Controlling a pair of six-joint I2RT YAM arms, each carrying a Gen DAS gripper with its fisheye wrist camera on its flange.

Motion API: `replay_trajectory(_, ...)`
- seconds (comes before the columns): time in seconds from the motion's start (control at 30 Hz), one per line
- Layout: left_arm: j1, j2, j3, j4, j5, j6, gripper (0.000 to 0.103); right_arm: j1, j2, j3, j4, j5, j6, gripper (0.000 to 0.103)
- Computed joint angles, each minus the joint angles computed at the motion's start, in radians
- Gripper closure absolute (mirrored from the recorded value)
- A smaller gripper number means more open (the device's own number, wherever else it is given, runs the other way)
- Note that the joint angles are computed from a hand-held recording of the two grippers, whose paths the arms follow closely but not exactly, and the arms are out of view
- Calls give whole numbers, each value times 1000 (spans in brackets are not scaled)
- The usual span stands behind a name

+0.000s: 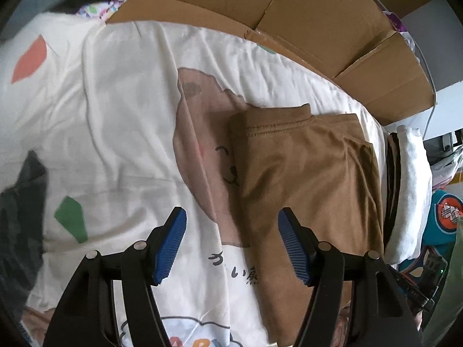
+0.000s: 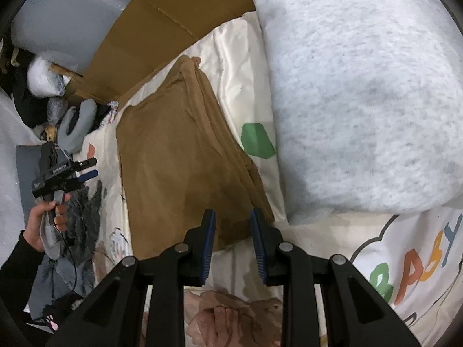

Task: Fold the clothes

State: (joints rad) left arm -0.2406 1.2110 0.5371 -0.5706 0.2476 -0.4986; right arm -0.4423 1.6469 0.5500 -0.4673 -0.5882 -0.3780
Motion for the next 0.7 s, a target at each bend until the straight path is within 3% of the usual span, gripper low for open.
replay_trajectory(0.53,48,286,-11,366,75,-15,37,79,72,7,91,72,47,79)
replay_trajectory(0.57,50,301,-10,380,77,-18,39,79,81,8,95,72,46,79)
replay_trajectory(0.7,82,375,5,432,126,-34,65,93,102,1,117,84,42,79)
